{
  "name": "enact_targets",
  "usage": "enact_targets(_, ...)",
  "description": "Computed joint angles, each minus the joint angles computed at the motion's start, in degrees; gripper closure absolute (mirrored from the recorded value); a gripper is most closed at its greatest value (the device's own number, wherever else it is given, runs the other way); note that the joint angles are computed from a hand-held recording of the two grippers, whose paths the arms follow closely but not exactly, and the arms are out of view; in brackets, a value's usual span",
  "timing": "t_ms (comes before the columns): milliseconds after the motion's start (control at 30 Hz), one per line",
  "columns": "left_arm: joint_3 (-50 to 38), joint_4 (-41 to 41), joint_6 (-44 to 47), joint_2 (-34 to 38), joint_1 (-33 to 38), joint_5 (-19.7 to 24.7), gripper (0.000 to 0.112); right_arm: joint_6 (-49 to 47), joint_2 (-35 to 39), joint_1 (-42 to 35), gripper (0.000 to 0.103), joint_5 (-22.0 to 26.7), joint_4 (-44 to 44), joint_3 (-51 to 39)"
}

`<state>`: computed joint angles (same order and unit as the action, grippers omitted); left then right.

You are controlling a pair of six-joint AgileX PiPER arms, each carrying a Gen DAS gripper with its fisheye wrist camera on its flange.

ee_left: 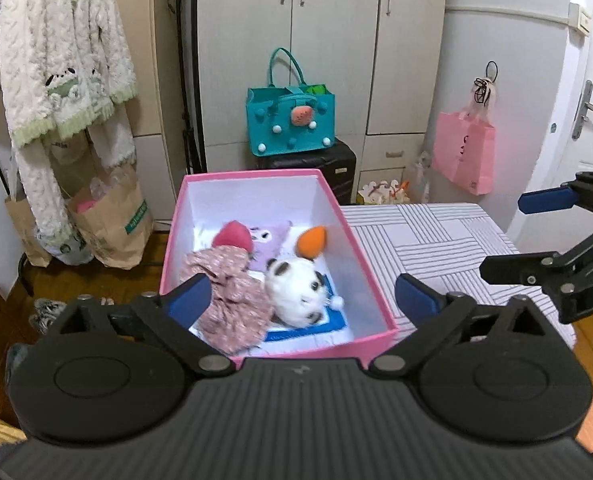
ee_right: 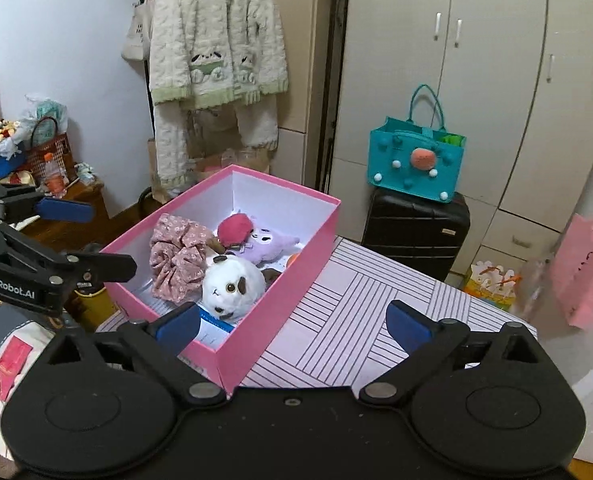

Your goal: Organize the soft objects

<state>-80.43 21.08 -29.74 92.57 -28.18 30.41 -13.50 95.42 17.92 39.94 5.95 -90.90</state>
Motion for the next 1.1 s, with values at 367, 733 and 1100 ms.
enact_targets(367, -10.34, 7.87, -10.59, 5.59, -9.2, 21.52, 0.009, 0.36, -12.49, -1.51, 0.002, -10.96, 1.19, 16.03)
enact_targets(733, -7.57, 16.9, -20.92, 3.79, -15.27, 22.36, 0.009, 19.41, -14.02, 0.75, 0.002, -4.8, -17.09, 18.04)
enact_targets(1100, -5.8, 19.71, -26.3, 3.55, -17.45, 21.43, 0.009, 32.64, -20.57, 4.94, 0.002, -4.84, -27.51, 24.69)
